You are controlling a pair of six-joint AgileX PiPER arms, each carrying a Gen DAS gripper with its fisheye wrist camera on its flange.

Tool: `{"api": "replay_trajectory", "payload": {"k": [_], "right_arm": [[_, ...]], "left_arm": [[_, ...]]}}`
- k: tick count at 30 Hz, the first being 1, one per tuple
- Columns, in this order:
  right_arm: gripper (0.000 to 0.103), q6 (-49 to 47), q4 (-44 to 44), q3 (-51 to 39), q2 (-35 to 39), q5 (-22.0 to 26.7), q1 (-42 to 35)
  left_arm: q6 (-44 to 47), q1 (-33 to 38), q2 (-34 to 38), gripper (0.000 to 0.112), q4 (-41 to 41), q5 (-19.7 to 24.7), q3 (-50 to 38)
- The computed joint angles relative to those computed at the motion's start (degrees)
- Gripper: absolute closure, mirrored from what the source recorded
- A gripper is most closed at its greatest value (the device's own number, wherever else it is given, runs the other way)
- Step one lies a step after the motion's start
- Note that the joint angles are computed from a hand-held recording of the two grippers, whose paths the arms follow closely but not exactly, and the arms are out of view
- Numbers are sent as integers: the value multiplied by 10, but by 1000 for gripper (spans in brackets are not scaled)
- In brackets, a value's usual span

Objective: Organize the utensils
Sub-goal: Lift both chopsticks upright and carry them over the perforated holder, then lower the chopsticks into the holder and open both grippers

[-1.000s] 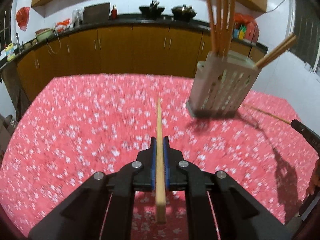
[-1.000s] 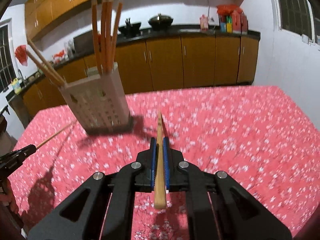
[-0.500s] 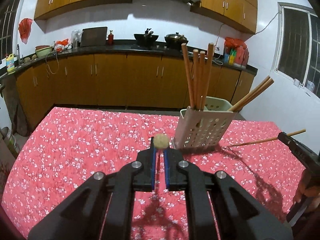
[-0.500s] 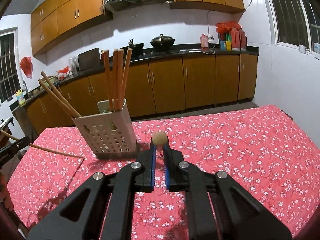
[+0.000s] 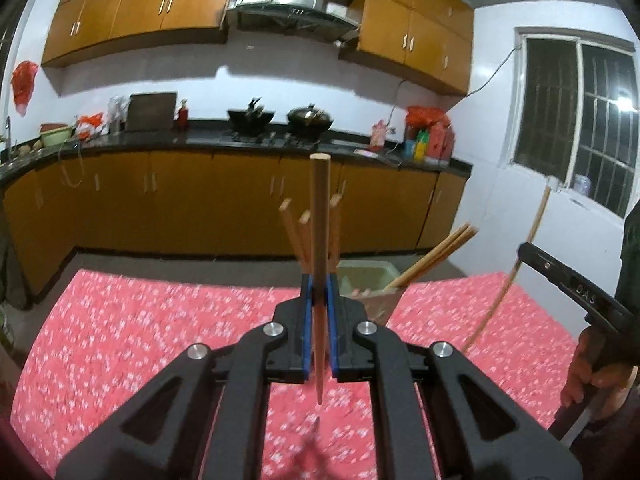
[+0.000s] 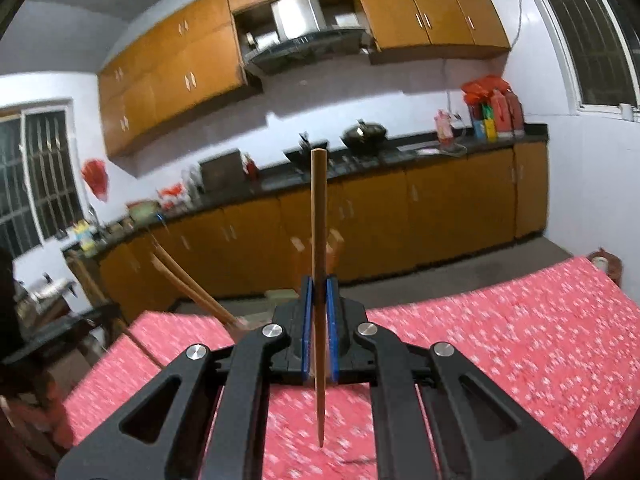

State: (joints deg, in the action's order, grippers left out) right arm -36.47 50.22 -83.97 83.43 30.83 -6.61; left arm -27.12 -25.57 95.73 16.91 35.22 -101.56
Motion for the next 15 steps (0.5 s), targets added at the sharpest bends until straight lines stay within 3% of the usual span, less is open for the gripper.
{"api": "replay_trajectory", "payload": {"k": [4, 9, 12, 15], "right_arm": [[96, -26, 43, -36, 9, -40, 23], [96, -42, 64, -90, 48, -138, 70], [96, -13, 17, -113, 79, -194, 98], [96, 55, -63, -131, 112, -210, 112]], "left_arm": [[-1, -14, 38, 104, 12, 7, -88], [-31, -24, 117, 104, 45, 26, -248], [-70, -34, 165, 104, 103, 35, -330], [-72, -37, 226, 104, 119, 65, -424]]}}
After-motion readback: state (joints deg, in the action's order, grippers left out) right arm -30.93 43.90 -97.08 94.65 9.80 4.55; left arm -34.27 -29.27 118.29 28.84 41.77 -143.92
